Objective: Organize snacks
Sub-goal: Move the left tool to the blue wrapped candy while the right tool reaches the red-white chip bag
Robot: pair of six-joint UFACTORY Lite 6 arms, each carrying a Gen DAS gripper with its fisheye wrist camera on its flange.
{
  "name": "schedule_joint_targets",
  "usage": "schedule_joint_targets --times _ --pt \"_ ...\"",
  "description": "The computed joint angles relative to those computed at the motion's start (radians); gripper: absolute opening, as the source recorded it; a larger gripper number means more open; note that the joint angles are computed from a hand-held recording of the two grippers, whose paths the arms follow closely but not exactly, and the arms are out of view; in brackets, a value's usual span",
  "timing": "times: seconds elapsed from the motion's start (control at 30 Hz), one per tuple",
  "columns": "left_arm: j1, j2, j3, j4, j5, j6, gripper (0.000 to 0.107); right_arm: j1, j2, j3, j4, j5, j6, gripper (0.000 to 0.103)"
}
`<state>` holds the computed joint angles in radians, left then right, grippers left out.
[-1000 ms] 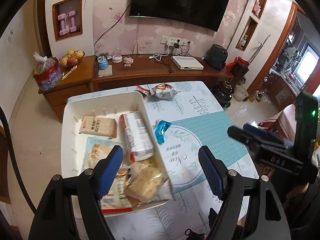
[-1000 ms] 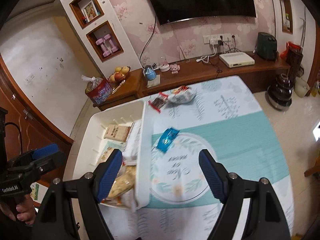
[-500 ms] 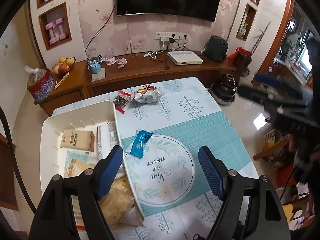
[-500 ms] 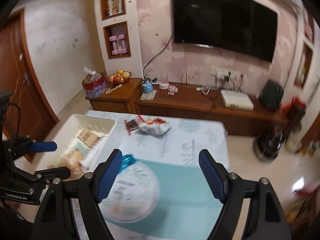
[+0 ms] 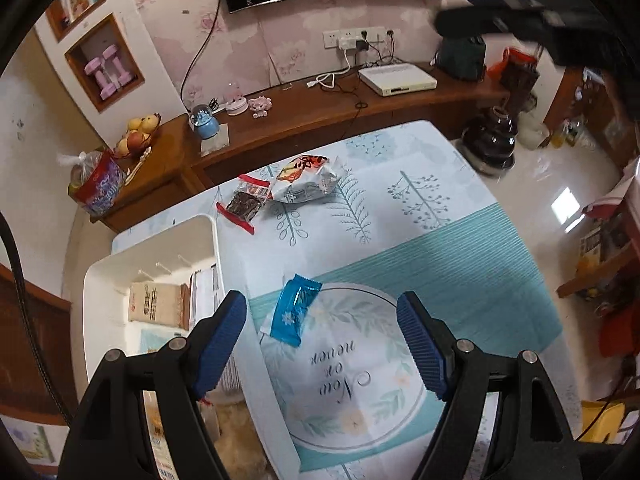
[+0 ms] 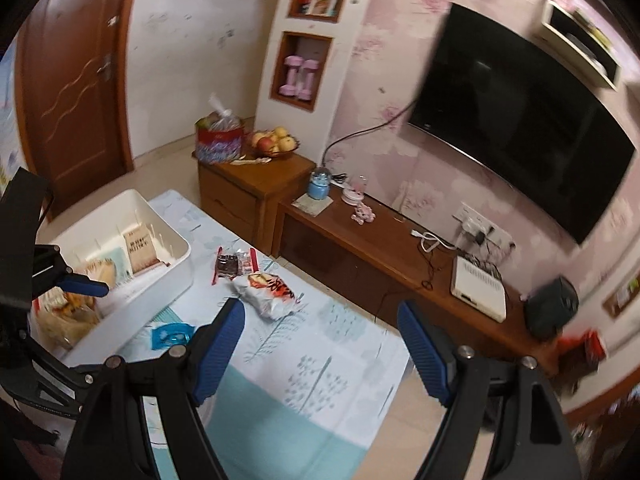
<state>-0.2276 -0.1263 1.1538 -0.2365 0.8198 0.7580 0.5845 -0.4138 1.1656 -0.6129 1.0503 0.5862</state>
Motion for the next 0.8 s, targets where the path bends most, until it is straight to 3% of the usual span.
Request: schedule_joint_targets --times 0.13,0.2,0.33,0.47,0.6,0.8 --pt "-0.076 0.072 -0.006 0.085 -0.072 -0.098 0.076 -0.192 0.078 0.015 0.171 -0.176 -0.268 0.079" --pt "-0.110 0.111 -0.008 0.140 -0.102 -0.164 0.069 -0.282 0.135 0.015 0.277 -0.260 -0.392 0.079" --pt "-0.164 0.182 -0.015 0.277 -0.154 -0.329 0.065 -0.393 0.269 0.003 0.416 -0.401 -0.517 0.079" --pt "-0.205 0.276 -0.003 0.424 -0.168 -0.517 0.061 -0.413 0.416 0.005 0.414 -0.472 -0.492 0.079" --pt "-0.207 0.369 0.043 0.407 -0.148 -0.543 0.061 -0.441 0.535 0.019 0.514 -0.542 -0.546 0.079" --pt "-0.191 0.477 0.115 0.405 -0.156 -0.563 0.061 -0.430 0.669 0.048 0.530 -0.600 -0.528 0.079"
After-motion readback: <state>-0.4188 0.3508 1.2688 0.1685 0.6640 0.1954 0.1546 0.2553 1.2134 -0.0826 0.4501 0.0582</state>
